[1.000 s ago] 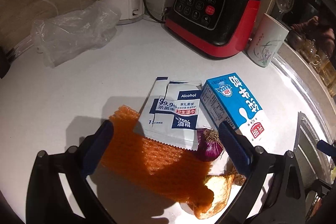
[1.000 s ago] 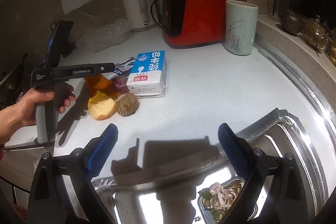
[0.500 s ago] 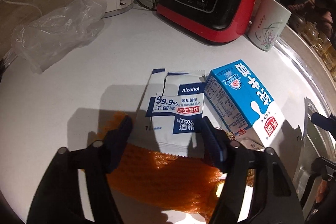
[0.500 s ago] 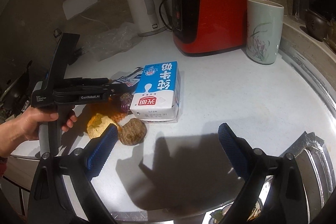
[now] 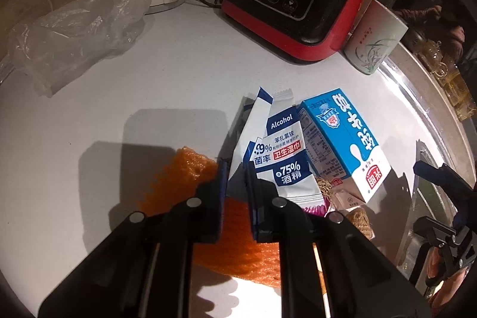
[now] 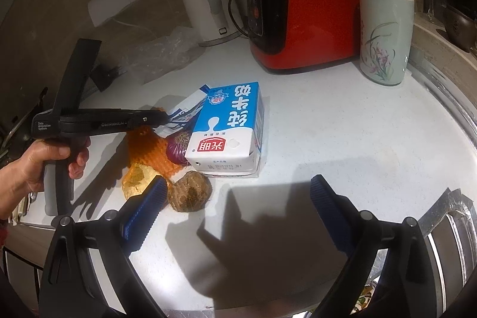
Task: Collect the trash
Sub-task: 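Hold the wipe packets in the left tool while the right tool grasps the blue milk carton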
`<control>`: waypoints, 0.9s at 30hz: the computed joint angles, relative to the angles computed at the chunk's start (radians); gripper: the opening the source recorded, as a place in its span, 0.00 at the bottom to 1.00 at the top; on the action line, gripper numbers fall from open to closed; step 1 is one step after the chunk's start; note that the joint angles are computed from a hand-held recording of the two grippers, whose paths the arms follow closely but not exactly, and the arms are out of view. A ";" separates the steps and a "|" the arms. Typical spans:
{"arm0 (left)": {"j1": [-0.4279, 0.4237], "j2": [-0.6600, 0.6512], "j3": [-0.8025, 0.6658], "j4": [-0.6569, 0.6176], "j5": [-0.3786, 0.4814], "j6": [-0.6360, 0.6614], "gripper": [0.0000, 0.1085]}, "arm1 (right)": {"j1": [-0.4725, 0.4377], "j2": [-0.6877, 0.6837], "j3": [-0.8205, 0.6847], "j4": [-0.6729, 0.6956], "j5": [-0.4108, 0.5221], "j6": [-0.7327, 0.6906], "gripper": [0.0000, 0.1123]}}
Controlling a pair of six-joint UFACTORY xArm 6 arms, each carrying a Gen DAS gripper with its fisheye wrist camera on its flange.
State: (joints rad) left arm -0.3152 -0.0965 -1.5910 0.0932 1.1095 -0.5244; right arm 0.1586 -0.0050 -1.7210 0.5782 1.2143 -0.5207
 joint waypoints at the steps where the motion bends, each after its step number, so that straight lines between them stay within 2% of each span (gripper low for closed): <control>1: -0.001 -0.001 -0.001 0.002 0.000 0.006 0.12 | 0.000 0.003 -0.003 0.001 0.000 0.001 0.85; 10: -0.010 -0.059 0.015 0.038 -0.041 -0.021 0.11 | 0.016 0.044 -0.043 -0.011 -0.007 0.007 0.85; 13: -0.030 -0.083 0.014 0.082 -0.023 -0.046 0.11 | 0.044 0.078 -0.076 -0.045 -0.035 0.041 0.90; 18: -0.064 -0.137 0.026 0.150 0.010 -0.113 0.11 | 0.108 0.162 -0.149 -0.144 -0.069 0.144 0.90; 24: -0.118 -0.198 0.027 0.237 0.077 -0.196 0.11 | 0.147 0.271 -0.267 -0.199 -0.029 0.249 0.90; 25: -0.129 -0.209 0.029 0.254 0.091 -0.211 0.11 | 0.146 0.287 -0.286 -0.194 -0.020 0.265 0.88; 26: -0.141 -0.220 0.032 0.270 0.102 -0.227 0.11 | 0.144 0.304 -0.307 -0.187 -0.007 0.277 0.79; 27: -0.149 -0.233 0.037 0.276 0.109 -0.241 0.11 | 0.141 0.324 -0.335 -0.186 0.014 0.290 0.76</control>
State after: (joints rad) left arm -0.4647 -0.3294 -1.5538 0.3689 1.2185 -0.7650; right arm 0.2998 0.3192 -2.0558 0.3920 1.2287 -0.2307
